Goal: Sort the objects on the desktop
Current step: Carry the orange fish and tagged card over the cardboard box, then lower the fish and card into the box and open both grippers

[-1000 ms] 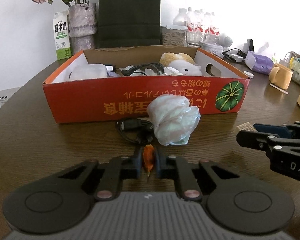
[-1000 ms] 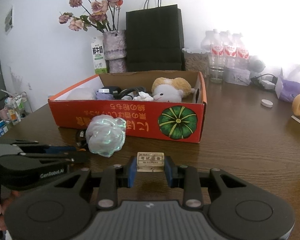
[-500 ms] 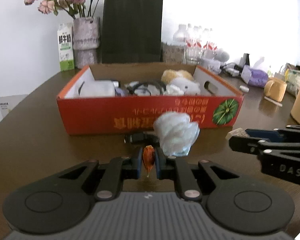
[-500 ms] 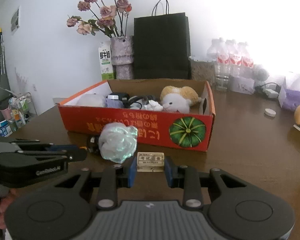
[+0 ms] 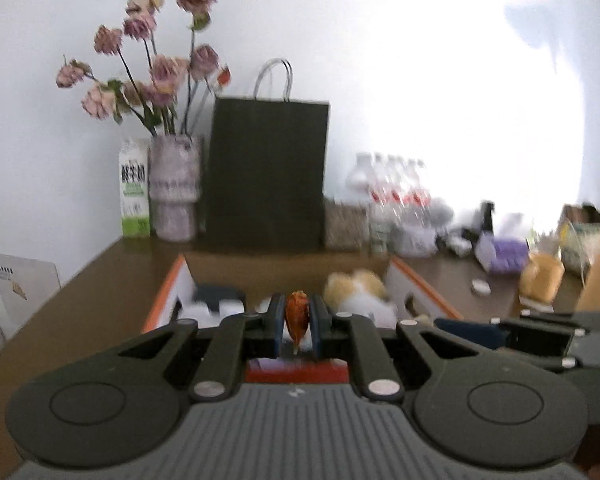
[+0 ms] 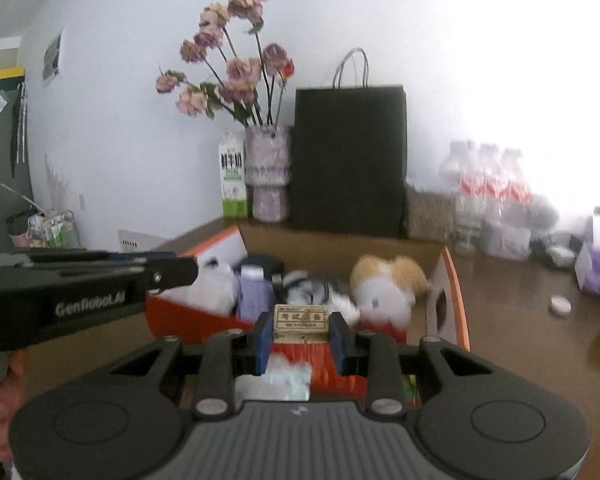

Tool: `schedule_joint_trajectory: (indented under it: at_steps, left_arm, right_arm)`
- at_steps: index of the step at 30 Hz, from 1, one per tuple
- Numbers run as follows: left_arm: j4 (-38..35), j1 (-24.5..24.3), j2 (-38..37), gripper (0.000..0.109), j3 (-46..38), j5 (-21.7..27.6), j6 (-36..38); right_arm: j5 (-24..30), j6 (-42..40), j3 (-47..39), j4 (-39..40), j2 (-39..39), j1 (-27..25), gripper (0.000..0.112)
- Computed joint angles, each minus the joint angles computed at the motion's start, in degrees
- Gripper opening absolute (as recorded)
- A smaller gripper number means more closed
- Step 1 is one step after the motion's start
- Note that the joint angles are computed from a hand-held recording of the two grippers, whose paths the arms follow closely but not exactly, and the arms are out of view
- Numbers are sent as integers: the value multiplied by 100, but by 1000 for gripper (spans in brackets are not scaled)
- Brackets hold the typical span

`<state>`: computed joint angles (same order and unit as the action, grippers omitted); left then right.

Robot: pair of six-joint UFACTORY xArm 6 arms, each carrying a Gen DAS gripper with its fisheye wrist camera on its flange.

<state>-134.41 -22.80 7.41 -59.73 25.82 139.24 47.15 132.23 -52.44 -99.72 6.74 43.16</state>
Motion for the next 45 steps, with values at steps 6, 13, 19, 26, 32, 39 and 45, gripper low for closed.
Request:
schedule_joint_trajectory:
  at_steps: [6, 13, 19, 26, 32, 39, 45]
  left_arm:
    - [319, -56, 686, 14, -1075, -261, -746]
    - [1007, -197, 1890, 14, -2611, -862, -1628]
    - [2133, -306, 2866, 14, -3634, -1222, -2885]
    - [2427, -392, 3293, 14, -3970, -1561, -2956]
    - [2188, -398, 3260, 15, -3901, -1582, -2610]
    - [865, -304, 3093, 50, -3810, -1527, -1333]
    - [-428, -123, 2605, 103, -3256, -972, 45]
  right_arm:
    - [-251, -146, -614, -212, 279, -415, 29]
    - [-840, -636, -1548, -92, 918, -1103, 29]
    - [-1326, -920, -2268, 136, 1637, -1557, 29]
    - [-1499, -1085, -2539, 301, 2048, -1657, 29]
    - [-1534, -1194, -2557, 433, 2108, -1656, 29]
    - [-1200, -1087, -2284, 334, 1879, -1544, 41]
    - [-843, -715, -1913, -37, 1531, -1414, 92]
